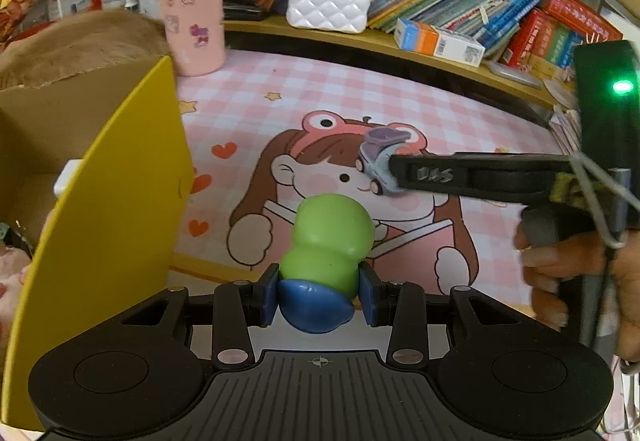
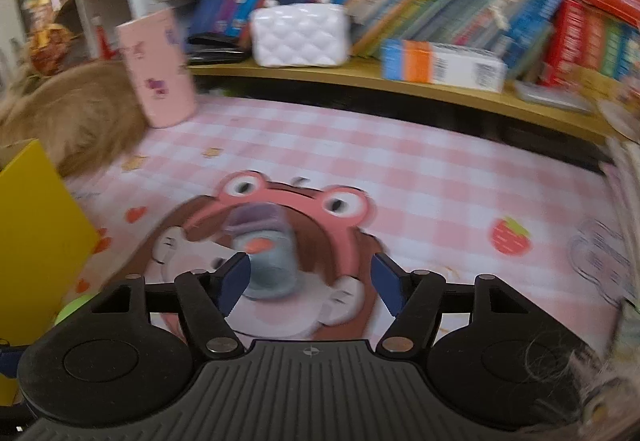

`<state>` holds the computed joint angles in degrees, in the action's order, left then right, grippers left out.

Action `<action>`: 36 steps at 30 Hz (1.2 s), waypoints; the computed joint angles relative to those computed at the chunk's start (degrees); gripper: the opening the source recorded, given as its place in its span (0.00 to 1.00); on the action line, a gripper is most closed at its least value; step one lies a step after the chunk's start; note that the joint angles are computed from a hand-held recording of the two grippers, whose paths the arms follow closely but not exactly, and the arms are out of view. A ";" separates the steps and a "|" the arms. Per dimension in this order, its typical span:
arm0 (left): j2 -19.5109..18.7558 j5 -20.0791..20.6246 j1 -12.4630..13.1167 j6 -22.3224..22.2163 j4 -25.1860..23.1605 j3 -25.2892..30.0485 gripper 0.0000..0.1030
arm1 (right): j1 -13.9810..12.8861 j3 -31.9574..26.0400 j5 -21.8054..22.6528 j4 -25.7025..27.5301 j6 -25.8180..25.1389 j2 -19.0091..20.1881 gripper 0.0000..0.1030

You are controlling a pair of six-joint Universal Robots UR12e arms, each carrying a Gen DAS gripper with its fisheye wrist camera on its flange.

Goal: Organize objects
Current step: 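Grasp the green-and-blue toy with the left gripper while the right gripper grasps the grey car, then carry the green toy and grey car with both grippers over the yellow box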

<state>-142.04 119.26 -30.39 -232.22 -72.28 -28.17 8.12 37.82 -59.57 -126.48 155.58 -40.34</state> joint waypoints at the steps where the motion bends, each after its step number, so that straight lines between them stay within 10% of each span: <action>1: 0.00 0.11 -0.03 -0.16 -0.11 0.10 0.37 | 0.34 -0.25 -0.52 0.34 -1.31 0.16 0.61; 10: 1.13 0.79 -0.31 -1.38 -0.53 -1.48 0.37 | 1.63 -1.82 -0.73 1.94 -6.05 1.60 0.59; 17: 1.72 1.39 -0.46 -1.96 0.01 -2.43 0.37 | 1.61 -3.26 -1.14 2.84 -3.69 2.43 0.39; 36: 4.82 2.75 -1.82 0.62 6.02 -7.73 0.37 | -0.57 11.06 0.54 -2.70 -1.16 -7.74 0.39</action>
<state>-137.23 122.01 -32.21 -231.60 -66.26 -35.90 7.55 48.88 -59.03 -129.18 154.42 -48.08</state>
